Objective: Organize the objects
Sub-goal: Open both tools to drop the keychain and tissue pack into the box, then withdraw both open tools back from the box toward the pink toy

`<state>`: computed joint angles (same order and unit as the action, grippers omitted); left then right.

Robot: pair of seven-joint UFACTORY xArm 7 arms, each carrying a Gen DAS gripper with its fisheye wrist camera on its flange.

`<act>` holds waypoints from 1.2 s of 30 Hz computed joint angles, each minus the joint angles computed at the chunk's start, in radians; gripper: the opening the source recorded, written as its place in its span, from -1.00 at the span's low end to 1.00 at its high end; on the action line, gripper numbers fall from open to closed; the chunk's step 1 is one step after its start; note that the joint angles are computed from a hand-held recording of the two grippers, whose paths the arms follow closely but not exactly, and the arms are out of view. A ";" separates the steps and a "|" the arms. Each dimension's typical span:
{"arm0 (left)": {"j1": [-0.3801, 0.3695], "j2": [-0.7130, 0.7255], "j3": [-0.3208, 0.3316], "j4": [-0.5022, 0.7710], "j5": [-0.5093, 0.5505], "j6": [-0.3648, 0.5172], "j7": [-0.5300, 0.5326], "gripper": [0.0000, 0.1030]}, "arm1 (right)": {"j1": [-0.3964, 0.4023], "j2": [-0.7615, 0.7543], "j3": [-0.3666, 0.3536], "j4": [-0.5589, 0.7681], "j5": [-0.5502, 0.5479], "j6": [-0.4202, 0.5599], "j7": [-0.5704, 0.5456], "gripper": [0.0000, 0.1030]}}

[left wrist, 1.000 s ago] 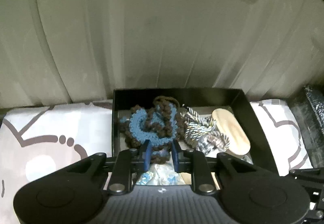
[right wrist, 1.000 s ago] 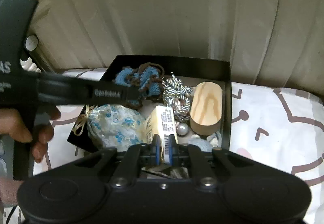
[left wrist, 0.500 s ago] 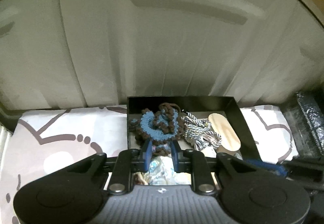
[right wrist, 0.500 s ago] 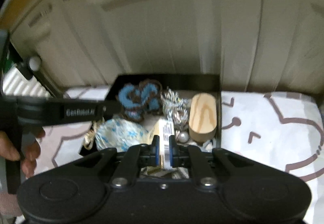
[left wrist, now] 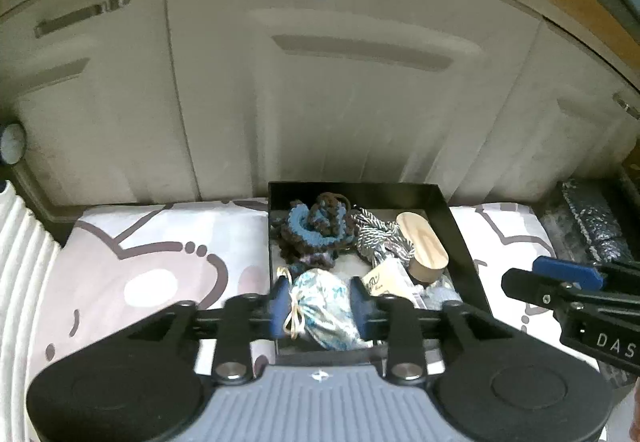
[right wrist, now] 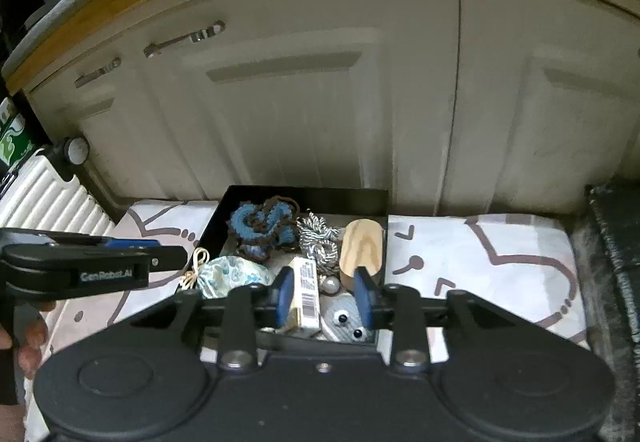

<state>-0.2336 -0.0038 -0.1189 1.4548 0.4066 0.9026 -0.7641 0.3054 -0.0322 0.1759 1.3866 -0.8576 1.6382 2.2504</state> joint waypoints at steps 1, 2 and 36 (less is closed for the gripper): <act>-0.003 -0.009 -0.003 -0.004 0.008 0.005 -0.009 -0.04 | 0.004 0.008 0.005 0.013 0.000 0.019 0.002 -0.07; -0.004 -0.020 -0.005 -0.012 0.017 0.005 -0.015 0.10 | 0.011 0.017 0.009 0.028 -0.002 0.039 0.003 0.01; 0.011 -0.244 -0.144 -0.126 0.176 0.120 -0.164 1.00 | 0.305 0.302 -0.081 0.467 -0.042 0.491 0.021 1.00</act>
<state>-0.2227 -0.2481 -0.2630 1.3284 0.5826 1.0223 -0.9280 0.6102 0.2693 0.0948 1.8537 -0.8994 2.1291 2.2715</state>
